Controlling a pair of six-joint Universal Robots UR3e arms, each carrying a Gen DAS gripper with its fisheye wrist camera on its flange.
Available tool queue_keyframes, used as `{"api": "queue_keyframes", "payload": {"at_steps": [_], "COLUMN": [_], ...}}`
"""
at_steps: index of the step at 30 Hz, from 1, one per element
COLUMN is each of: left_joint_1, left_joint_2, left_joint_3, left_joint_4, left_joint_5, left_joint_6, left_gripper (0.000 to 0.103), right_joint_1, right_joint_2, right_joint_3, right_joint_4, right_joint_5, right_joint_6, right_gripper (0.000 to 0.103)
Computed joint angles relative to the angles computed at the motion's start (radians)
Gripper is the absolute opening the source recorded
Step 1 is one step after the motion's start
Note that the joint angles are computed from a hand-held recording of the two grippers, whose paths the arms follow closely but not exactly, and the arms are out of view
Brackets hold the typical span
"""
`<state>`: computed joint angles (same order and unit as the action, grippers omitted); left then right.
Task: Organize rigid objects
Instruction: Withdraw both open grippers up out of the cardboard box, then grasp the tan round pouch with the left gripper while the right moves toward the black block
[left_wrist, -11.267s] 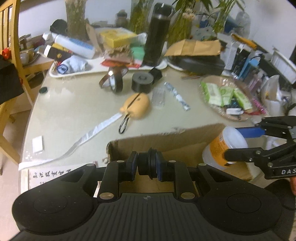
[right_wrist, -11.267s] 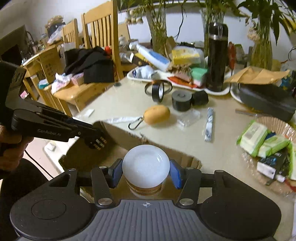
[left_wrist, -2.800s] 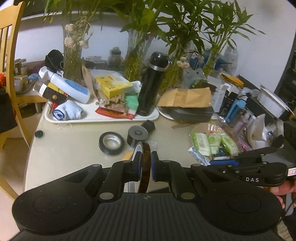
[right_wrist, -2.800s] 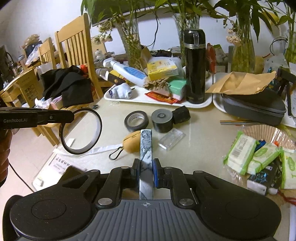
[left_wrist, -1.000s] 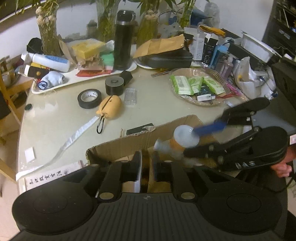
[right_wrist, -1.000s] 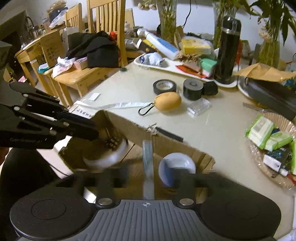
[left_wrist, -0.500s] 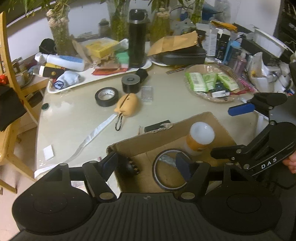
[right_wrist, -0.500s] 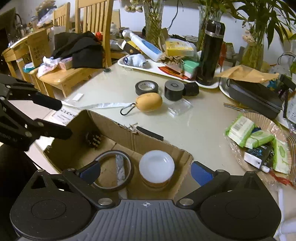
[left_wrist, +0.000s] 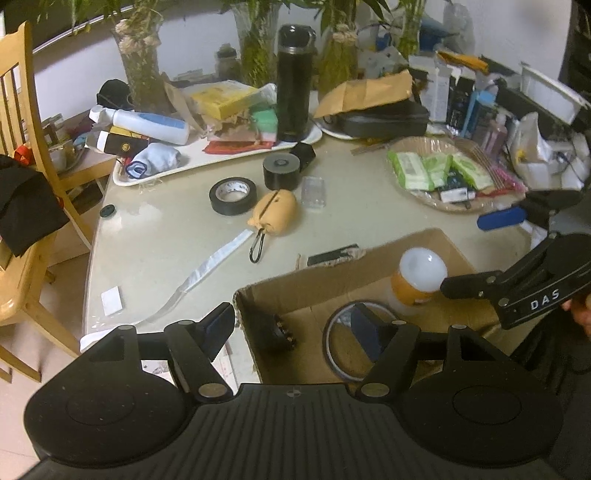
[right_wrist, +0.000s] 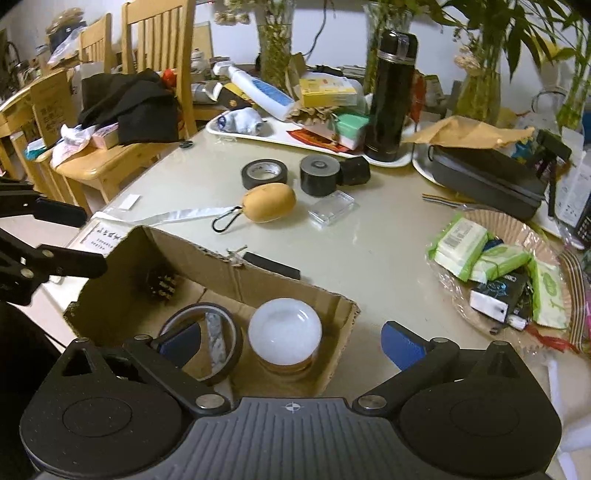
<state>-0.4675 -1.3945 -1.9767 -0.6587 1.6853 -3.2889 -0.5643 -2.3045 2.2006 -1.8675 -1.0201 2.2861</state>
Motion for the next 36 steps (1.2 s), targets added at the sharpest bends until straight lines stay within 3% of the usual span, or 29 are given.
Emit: {"api": "queue_keyframes", "payload": {"at_steps": [12, 18, 25, 32, 36], "left_joint_1": [0.026, 0.049, 0.020, 0.053, 0.077], "left_joint_2": [-0.056, -0.083, -0.140, -0.162, -0.181], "left_joint_3": [0.038, 0.073, 0.165, 0.182, 0.160], "left_joint_4": [0.049, 0.063, 0.059, 0.092, 0.149], "left_joint_5": [0.004, -0.046, 0.021, -0.012, -0.032], "left_joint_6": [0.018, 0.035, 0.045, 0.053, 0.077], "left_gripper": [0.069, 0.069, 0.069, 0.069, 0.069], "right_joint_1": [0.029, 0.050, 0.062, 0.037, 0.055], "right_joint_2": [0.101, 0.173, 0.224, 0.221, 0.235], "right_joint_3": [-0.021, -0.074, -0.130, -0.114, -0.080], "right_joint_4": [-0.115, -0.151, -0.169, -0.198, -0.284], "right_joint_5": [-0.026, -0.030, -0.026, 0.016, 0.001], "right_joint_6": [0.079, 0.115, 0.133, 0.158, 0.183], "right_gripper": [0.103, 0.103, 0.103, 0.103, 0.103]}}
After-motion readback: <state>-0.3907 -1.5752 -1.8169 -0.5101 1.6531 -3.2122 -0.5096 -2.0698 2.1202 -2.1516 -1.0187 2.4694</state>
